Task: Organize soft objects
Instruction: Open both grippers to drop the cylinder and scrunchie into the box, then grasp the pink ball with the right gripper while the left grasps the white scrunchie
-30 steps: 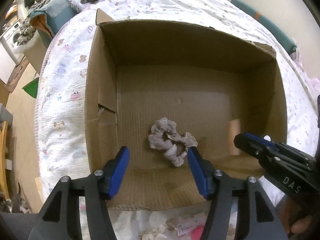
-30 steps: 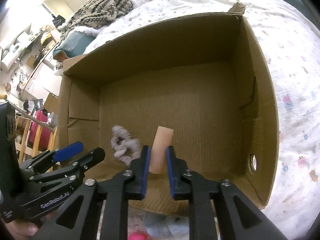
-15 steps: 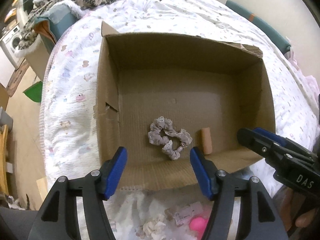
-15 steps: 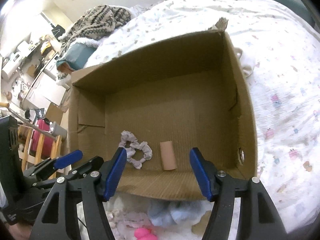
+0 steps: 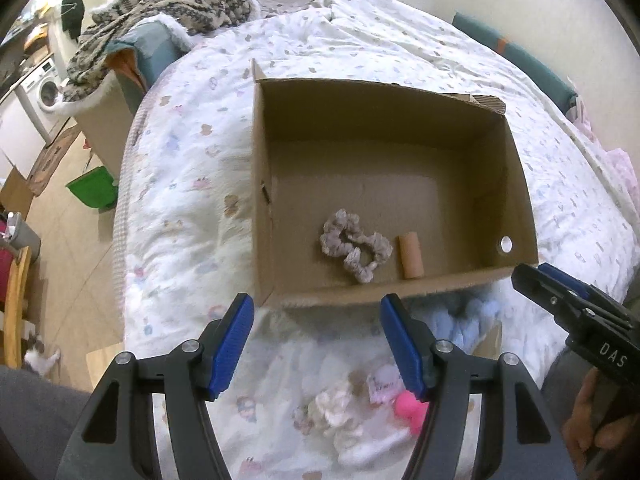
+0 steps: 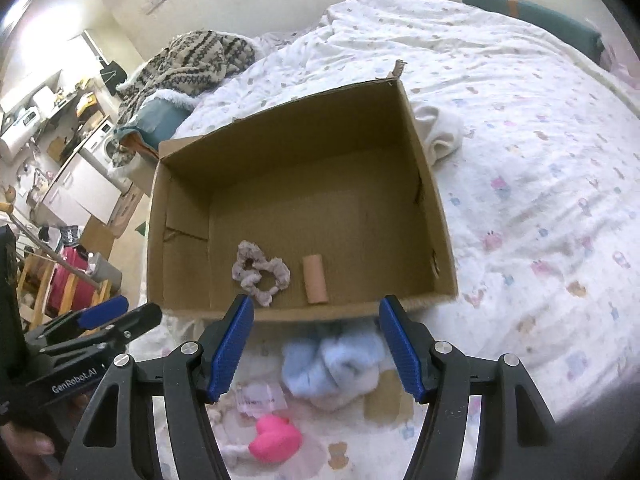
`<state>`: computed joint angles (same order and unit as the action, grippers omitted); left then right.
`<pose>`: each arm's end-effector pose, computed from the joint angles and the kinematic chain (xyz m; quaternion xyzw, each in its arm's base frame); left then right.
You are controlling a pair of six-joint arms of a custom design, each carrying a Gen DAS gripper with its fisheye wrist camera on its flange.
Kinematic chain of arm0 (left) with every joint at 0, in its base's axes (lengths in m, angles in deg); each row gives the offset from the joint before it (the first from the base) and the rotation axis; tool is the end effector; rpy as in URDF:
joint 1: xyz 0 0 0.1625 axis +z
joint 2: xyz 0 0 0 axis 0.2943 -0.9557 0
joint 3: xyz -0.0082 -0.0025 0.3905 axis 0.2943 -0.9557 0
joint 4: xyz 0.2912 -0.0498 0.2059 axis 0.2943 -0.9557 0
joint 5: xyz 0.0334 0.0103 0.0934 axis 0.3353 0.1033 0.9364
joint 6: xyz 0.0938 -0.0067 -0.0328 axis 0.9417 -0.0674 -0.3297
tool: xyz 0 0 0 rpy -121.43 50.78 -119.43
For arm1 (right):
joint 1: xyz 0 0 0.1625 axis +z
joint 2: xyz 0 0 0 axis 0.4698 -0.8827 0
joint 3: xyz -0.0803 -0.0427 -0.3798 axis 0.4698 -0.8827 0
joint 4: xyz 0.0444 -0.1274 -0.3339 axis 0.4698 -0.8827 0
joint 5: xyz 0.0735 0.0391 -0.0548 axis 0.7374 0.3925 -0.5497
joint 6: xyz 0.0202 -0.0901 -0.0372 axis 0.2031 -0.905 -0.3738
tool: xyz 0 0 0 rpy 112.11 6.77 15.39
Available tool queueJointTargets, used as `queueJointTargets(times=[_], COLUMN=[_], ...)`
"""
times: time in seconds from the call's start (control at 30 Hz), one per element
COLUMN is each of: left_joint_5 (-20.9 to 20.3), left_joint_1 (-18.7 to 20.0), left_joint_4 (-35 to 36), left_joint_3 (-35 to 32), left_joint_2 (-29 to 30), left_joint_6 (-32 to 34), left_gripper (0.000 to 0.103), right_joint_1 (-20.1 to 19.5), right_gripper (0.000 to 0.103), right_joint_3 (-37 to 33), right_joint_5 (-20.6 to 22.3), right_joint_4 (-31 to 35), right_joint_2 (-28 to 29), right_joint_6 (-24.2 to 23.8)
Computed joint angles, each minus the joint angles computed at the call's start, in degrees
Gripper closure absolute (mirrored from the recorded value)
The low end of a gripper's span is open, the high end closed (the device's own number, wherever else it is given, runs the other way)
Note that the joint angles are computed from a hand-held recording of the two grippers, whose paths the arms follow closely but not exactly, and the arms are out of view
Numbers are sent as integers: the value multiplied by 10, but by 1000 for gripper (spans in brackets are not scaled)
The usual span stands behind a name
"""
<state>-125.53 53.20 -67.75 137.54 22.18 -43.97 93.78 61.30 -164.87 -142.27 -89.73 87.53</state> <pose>-0.0217 -0.6239 0.3730 0.2629 0.9064 -0.1572 0.2910 0.4060 -0.5429 -0.0520 -0.0444 -0.8955 0.3611 0.2566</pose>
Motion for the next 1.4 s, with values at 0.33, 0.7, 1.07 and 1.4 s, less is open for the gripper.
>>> queueJointTargets(times=[0.33,0.7,1.07,1.4], left_joint_5=[16,26,-22,-43], left_joint_1=[3,35,67,61], left_joint_4=[31,113,245,256], left_joint_3=[38,15,-50,-45], left_joint_2=[-40,-25,17,38], left_joint_6=[-30,-112,-190,-178], left_gripper=[40,40,40,40], right_joint_1=[13,7,-8,-16], right_gripper=[34,34,34,34], right_joint_3=[17,39,28,37], right_joint_5=[-13,14,40,65], right_joint_4=[17,45,79,81], right_joint_2=[1,-2,3,-2], right_joint_6=[33,97,114,127])
